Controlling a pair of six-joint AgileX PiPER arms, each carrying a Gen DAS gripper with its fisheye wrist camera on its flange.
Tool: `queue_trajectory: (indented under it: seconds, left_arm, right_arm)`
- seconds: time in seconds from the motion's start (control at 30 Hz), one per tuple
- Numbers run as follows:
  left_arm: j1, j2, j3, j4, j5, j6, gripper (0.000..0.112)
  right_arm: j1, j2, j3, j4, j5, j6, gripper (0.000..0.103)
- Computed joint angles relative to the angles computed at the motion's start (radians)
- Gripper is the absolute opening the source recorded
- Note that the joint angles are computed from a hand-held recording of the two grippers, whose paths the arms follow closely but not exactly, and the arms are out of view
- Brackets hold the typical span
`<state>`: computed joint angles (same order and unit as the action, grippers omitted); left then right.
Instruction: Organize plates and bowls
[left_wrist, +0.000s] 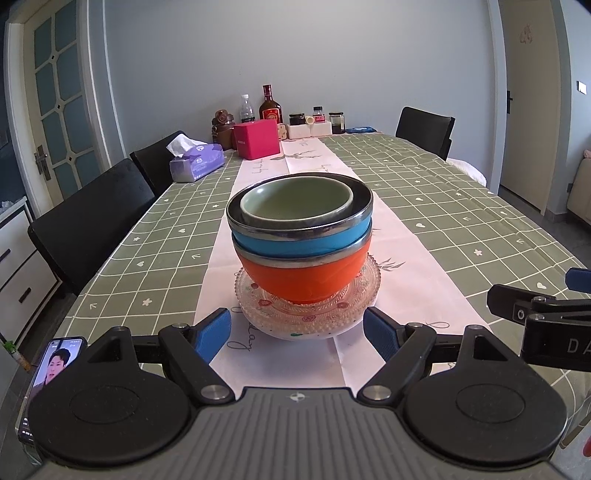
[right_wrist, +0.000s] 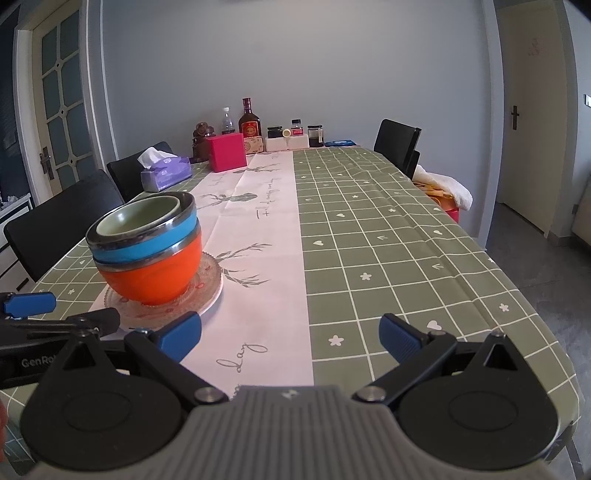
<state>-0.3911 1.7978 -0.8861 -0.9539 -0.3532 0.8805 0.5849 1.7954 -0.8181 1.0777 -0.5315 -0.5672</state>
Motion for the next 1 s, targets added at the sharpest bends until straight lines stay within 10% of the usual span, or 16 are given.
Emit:
queue_trajectory:
  seconds: [1.0]
  left_arm:
    - [0.005, -0.027, 0.000, 0.056, 0.000, -0.056, 0.095]
  right_arm:
    - [0.014, -0.009, 0.004, -0.004, -0.034, -0.004, 0.100]
